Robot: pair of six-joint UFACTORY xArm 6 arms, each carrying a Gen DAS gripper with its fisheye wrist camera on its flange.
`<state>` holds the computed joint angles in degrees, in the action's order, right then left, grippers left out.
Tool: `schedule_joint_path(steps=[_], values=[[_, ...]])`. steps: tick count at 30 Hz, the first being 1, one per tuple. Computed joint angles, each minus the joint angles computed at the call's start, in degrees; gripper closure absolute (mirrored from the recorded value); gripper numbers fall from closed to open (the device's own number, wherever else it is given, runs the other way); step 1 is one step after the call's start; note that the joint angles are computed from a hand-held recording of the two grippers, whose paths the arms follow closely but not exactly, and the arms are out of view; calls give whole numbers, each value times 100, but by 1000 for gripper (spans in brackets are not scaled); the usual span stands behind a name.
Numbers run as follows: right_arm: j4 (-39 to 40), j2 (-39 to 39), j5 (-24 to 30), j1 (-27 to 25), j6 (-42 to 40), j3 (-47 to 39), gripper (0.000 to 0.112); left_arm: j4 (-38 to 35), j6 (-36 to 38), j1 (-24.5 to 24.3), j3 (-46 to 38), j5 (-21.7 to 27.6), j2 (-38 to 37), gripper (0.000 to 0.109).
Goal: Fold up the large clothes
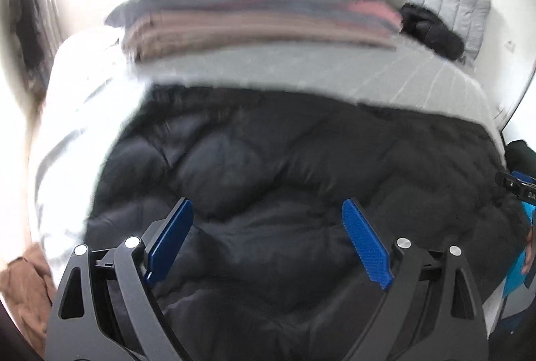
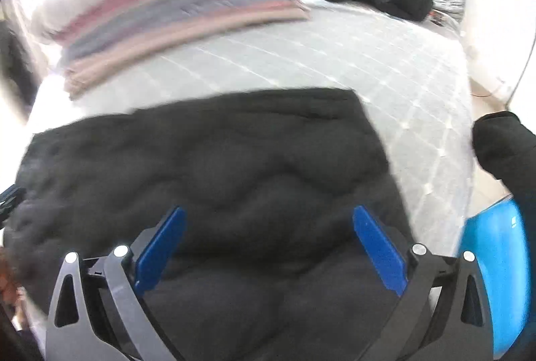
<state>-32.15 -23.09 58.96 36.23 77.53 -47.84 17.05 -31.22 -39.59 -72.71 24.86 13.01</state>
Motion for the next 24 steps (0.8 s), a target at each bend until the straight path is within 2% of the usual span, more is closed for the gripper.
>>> schedule_joint_path(steps=[2, 3, 6, 8, 10, 12, 13, 14, 15, 16, 19, 22, 24], values=[[507, -55, -715, -351, -275, 471, 15, -223, 201, 11, -73, -24, 208, 21], [574, -78, -993, -423, -254, 633, 15, -35, 124, -8, -96, -73, 274, 21], [773, -196, -956, -447, -310, 618, 15, 523, -188, -89, -249, 172, 335, 21], [322, -504, -905, -276, 98, 654, 15, 432, -228, -95, -123, 19, 164, 21], [-239, -537, -294, 12, 372, 375, 15, 463, -340, -58, 50, -220, -26, 21], [-113, -365, 10, -42, 249, 217, 15, 591, -419, -39, -29, -103, 23, 21], [249, -188, 11, -226, -64, 209, 15, 306, -197, -26, -128, 42, 130, 21], [553, -74, -229, -388, -308, 289, 15, -129, 96, -7, -186, 117, 262, 21], [781, -151, -621, -538, -401, 531, 15, -325, 278, 6, -192, 92, 304, 21], [835, -189, -773, -592, -312, 611, 15, -280, 284, 5, -198, 88, 307, 21], [436, -255, -570, -242, 223, 372, 15, -380, 283, 23, -27, -34, 81, 21], [-232, -285, -377, 460, 738, 107, 15, -868, 420, 187, 660, -606, -641, 21], [-536, -180, -656, 831, 1012, -86, 15, -1311, 573, 360, 1167, -974, -1166, 21]])
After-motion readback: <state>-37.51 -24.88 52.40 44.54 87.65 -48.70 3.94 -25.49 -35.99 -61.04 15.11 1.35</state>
